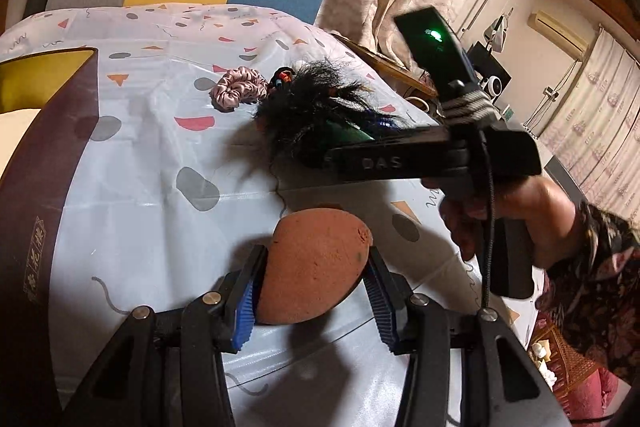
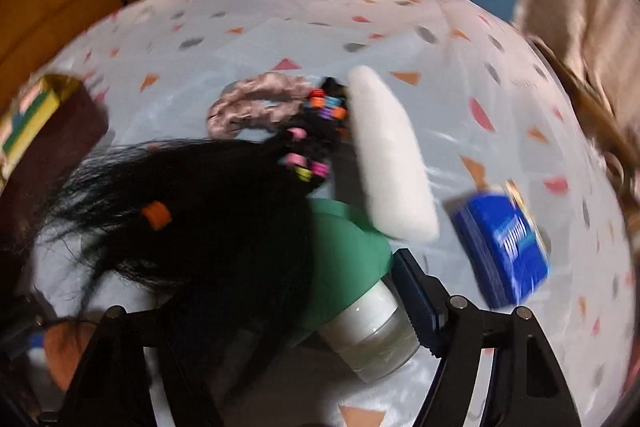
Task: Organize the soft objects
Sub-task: 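Grasp the green silicone bottle with the right tool while the left tool holds the brown sponge, then carry the brown sponge into the tray and open the left tool while the right tool holds the bottle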
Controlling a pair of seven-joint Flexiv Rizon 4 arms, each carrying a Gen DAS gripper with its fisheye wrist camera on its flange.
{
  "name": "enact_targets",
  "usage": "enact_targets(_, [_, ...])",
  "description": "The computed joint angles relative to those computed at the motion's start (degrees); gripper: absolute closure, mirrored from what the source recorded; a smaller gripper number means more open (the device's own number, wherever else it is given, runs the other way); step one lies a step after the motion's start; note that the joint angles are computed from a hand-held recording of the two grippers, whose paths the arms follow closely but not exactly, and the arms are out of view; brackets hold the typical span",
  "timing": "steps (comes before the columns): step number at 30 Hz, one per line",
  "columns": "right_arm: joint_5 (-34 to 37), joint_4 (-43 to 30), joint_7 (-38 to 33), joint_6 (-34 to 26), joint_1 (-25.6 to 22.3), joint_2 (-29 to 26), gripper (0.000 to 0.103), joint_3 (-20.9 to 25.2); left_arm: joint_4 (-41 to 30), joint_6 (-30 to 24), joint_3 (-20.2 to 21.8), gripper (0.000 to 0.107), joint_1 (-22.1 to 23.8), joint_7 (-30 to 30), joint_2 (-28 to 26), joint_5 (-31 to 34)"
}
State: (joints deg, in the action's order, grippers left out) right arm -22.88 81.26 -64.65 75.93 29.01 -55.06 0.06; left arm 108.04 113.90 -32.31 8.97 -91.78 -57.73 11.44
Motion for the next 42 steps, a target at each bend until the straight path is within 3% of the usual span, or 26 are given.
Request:
enact_targets(6, [3.54,10.28,6.10,8.82,0.48,4.67,0.031,-1.64,0.06,0.11,-0.24,0.058,0.23,-0.15,-0.09,0.21])
enact_targets(10, [5.90,18.77,11.31,17.11,5.35,7.63,0.031,-7.86,0.02,0.04,-0.08,0.058,0.11,-0.18,0.00,0.16])
enact_targets(13, [11.06,24.41,14.78,24.79,12.93,7.89,0.031,-16.05,0.00,-0.16,0.58,0.058,-0.52,-0.17,0.45,-0.31])
enact_targets(16, [18.50,26.98,16.00,28.38,22.35,5.74,0.031,-25.36,0.10,-1.14,1.03,0.058,-1.08,-0.07,1.26,-0.96])
enact_targets(19, [23.47,26.92,16.06,27.66,28.73,2.81,0.034,-31.68,0.37,-3.55,0.82,0.058,-1.11,0.57,2.50,-1.90])
enact_targets(23, [25.26,27.11,15.17,26.17,32.39,1.19,0.039,-35.77,1.96,-3.61,-1.79,0.060,1.26,-0.38,2.46,-3.10])
enact_targets(38, [26.45,27.48,15.72,25.82,34.67,-0.24,0.041,-38.26,10.59,2.07,-5.00,0.061,7.18,-5.55,9.01,2.46])
enact_targets(42, [26.28,27.42,15.84,25.59,34.67,-0.21,0.041,-38.29,12.74,1.37,-5.52,0.061,9.60,-7.88,11.32,3.50])
